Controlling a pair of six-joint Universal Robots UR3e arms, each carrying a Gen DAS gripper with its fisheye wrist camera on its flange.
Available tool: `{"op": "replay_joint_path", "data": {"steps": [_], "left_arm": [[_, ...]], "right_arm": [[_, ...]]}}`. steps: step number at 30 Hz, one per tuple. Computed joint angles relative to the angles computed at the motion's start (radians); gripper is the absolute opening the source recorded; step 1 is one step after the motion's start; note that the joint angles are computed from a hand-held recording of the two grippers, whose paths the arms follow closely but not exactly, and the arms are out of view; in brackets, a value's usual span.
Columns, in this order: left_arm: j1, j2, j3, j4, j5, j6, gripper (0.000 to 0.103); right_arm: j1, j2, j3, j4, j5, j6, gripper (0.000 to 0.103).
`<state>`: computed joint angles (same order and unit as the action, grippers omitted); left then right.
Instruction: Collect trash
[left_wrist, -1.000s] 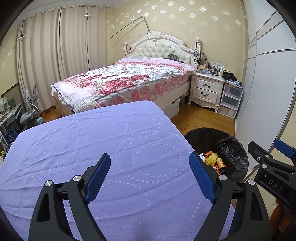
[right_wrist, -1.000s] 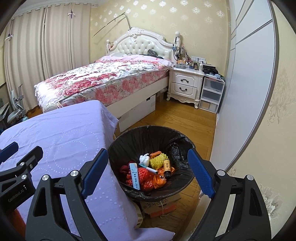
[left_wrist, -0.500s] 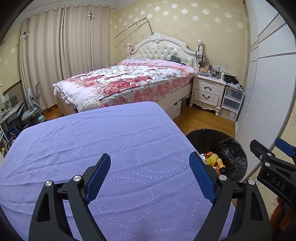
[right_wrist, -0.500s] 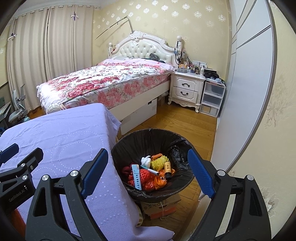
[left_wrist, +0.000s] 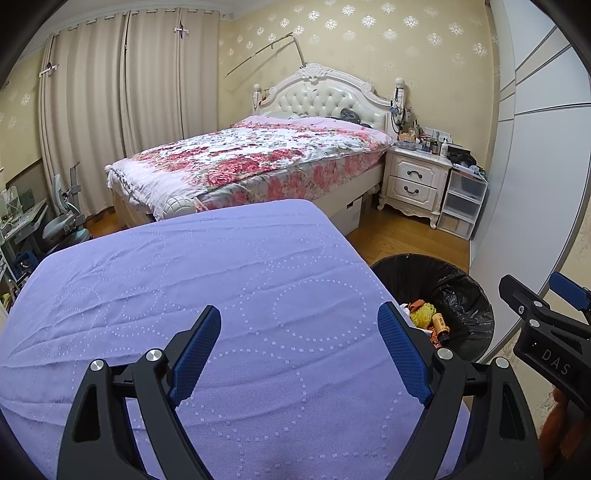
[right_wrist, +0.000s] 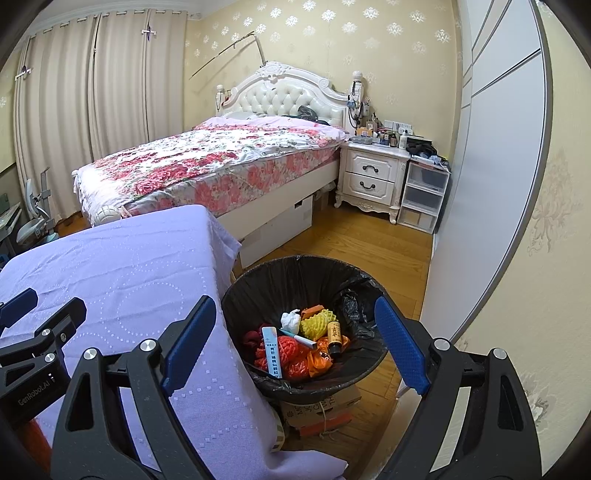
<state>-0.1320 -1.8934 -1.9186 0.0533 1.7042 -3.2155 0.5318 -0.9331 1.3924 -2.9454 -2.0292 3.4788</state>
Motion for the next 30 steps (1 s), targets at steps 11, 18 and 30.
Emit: {"op": "replay_joint_path", "data": {"steps": [11, 18, 30], "left_arm": [[0.010, 0.006, -0.009, 0.000, -0.010, 0.002, 0.084], [0.010, 0.008, -0.010, 0.000, -0.010, 0.003, 0.084], [0.010, 0.008, -0.009, -0.002, -0.010, 0.002, 0.084]], "right_arm": [[0.000, 0.000, 0.000, 0.001, -0.001, 0.001, 0.086], [0.000, 0.000, 0.000, 0.000, 0.000, 0.000, 0.086], [0.001, 0.000, -0.002, 0.004, -0.001, -0.001, 0.086]]}}
